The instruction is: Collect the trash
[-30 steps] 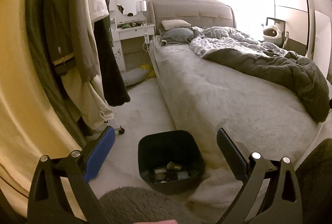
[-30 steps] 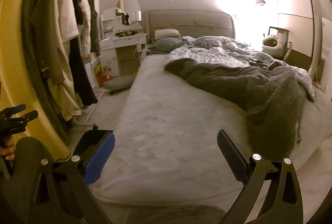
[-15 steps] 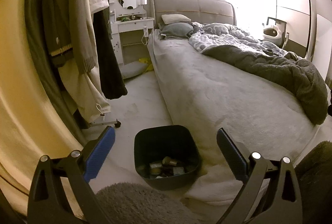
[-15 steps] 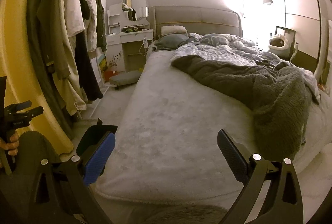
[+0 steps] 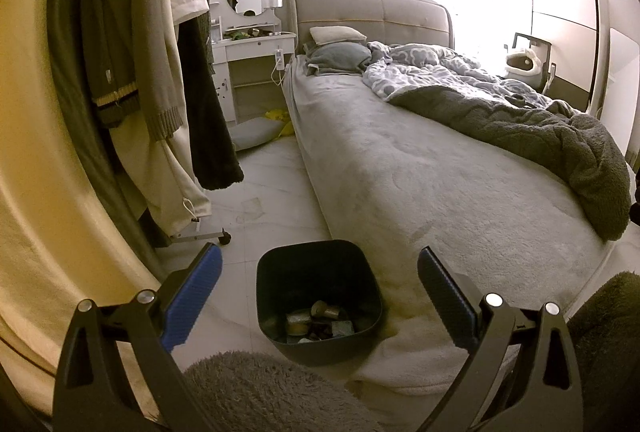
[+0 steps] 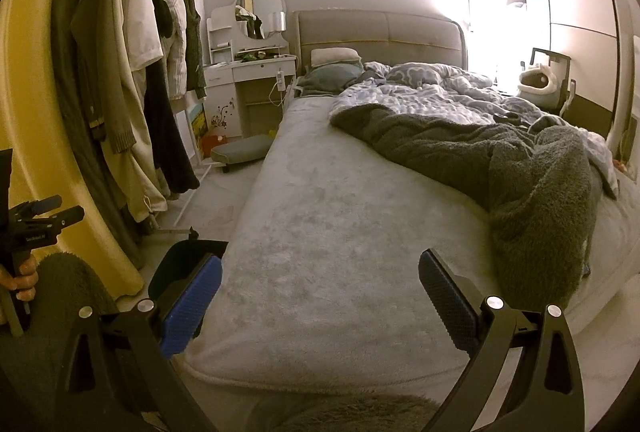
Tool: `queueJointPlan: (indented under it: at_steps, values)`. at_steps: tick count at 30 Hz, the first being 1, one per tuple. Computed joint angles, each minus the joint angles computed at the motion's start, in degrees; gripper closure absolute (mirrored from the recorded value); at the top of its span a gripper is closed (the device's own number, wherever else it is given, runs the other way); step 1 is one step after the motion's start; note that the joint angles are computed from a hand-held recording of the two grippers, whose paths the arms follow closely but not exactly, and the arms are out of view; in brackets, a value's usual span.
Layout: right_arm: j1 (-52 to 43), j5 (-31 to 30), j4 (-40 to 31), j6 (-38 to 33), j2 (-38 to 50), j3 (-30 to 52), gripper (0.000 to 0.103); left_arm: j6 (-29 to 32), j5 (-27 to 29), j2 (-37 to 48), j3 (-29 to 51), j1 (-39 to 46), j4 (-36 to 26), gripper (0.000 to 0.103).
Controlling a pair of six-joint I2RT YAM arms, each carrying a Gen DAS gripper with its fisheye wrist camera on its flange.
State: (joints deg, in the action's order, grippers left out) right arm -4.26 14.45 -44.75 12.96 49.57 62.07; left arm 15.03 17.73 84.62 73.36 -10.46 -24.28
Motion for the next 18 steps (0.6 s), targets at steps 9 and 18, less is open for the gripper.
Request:
queueJointPlan:
  at_steps: [9, 18]
  values:
    - [-0.1, -0.1, 0.0, -0.1, 0.0, 0.0, 0.003, 0.0, 0.1, -0.1, -0.2, 0.1, -0.1, 0.003]
    - [0.2, 0.2, 0.0, 0.2, 0.0, 0.0, 0.003, 0.0, 0.0, -0.1, -0.1, 0.0, -0.1, 0.003]
